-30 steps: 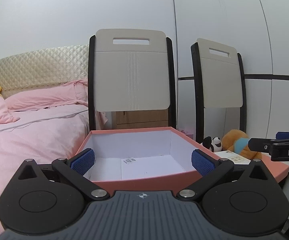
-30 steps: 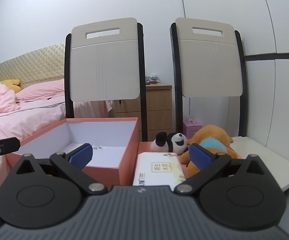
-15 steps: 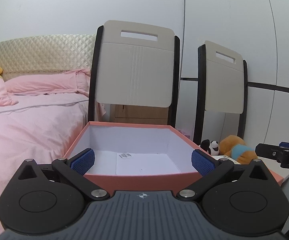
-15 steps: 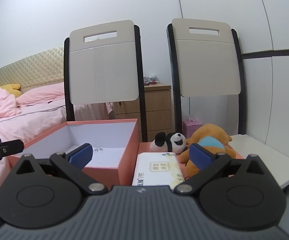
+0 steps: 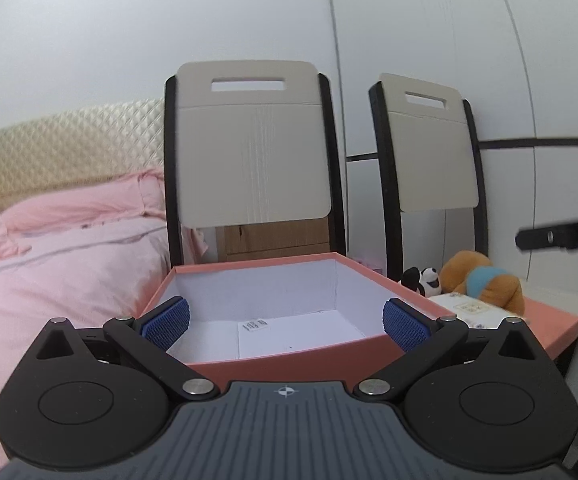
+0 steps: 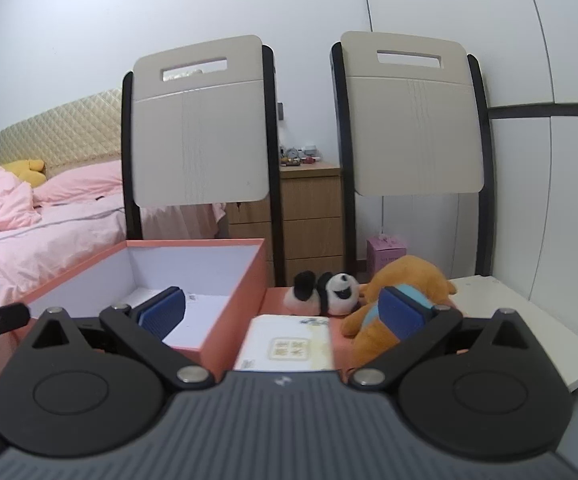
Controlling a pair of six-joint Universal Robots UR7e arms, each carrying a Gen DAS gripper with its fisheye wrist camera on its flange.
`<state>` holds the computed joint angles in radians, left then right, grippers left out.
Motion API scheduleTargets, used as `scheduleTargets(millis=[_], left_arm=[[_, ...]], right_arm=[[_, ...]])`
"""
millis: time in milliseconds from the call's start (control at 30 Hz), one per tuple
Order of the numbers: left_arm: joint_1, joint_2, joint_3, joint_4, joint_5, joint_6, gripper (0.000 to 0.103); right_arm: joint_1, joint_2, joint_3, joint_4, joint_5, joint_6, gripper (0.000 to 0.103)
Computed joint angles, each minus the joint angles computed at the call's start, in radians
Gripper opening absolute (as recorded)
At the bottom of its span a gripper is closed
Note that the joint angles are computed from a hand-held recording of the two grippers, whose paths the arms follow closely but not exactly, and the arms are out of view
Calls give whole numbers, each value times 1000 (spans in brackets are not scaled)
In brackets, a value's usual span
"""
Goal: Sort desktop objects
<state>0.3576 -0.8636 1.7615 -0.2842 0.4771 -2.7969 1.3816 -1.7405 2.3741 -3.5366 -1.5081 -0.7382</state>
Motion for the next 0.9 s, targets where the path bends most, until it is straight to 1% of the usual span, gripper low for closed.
scheduleTargets(millis=[100,167,300,367,433,533,600,667,733,800,833,900], left_arm=[[-7,27,-37,89,-11,-26,103],[-14,53,-62,97,-43,-31,103],[-32,145,-150,146,-121,-111,103],[-41,195,-191,162,-122,-140,103],[-51,240,-221,149,-117,-128,103],[-57,297,-257,111,-85,-105,103],[-56,346,-301,101,-78,-106,103],[-54,402,-362,130,-81,-153,103],[-51,456,-427,181,-86,-215,103],[-50,507,-488,227,-89,-270,103],[-51,522,-502,215,-89,-264,103],[-55,537,-500,127,-87,-205,103]], right_arm=[[-23,-21,-19,36,43,-32,103],[-48,-42,-34,81,84,-52,103],[-97,-74,-65,155,149,-85,103],[-123,-89,-76,180,178,-102,103],[-156,-108,-80,198,217,-112,103],[-226,-144,-69,209,295,-105,103],[-270,-169,-56,219,339,-113,103],[-311,-194,-44,243,377,-127,103],[-339,-228,-42,318,406,-149,103],[-374,-260,-36,361,466,-169,103],[-390,-273,-29,365,492,-178,103],[-413,-292,-22,378,527,-195,103]])
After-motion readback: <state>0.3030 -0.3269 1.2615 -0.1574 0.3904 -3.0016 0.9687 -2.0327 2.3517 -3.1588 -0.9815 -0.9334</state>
